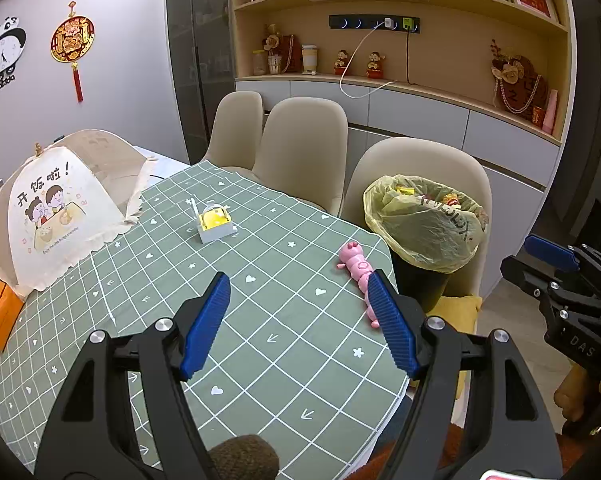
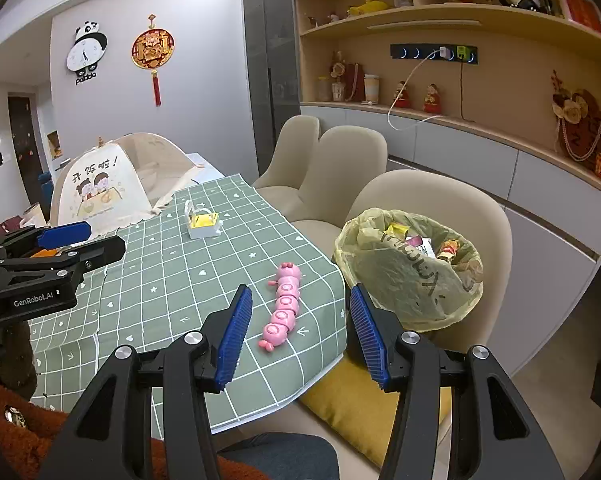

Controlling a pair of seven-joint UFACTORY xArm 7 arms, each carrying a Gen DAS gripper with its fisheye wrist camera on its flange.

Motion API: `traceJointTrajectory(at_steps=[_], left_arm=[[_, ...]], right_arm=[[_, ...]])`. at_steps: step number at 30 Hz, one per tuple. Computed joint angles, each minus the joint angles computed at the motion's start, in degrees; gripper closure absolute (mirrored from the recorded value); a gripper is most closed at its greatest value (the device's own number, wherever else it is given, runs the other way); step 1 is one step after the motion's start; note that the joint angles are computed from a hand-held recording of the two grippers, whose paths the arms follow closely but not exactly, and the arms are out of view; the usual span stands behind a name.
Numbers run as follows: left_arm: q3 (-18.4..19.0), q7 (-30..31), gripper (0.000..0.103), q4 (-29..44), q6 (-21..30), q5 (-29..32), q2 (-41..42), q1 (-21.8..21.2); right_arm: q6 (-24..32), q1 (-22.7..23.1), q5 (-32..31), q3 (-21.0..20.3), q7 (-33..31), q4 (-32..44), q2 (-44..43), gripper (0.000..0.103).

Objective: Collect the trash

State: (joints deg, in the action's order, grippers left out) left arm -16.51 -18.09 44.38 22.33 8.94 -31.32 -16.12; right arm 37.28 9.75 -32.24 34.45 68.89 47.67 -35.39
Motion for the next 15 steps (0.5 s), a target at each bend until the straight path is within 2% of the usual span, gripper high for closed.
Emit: traceJointTrajectory(at_steps=[15], left_arm=[[0.48, 0.98, 0.035, -0.39, -0.64, -0.78, -0.08, -0.91]], right_arm=[[-0.02, 0.05, -0.03, -0.19, -0.08, -0.29, -0.5, 0.054]])
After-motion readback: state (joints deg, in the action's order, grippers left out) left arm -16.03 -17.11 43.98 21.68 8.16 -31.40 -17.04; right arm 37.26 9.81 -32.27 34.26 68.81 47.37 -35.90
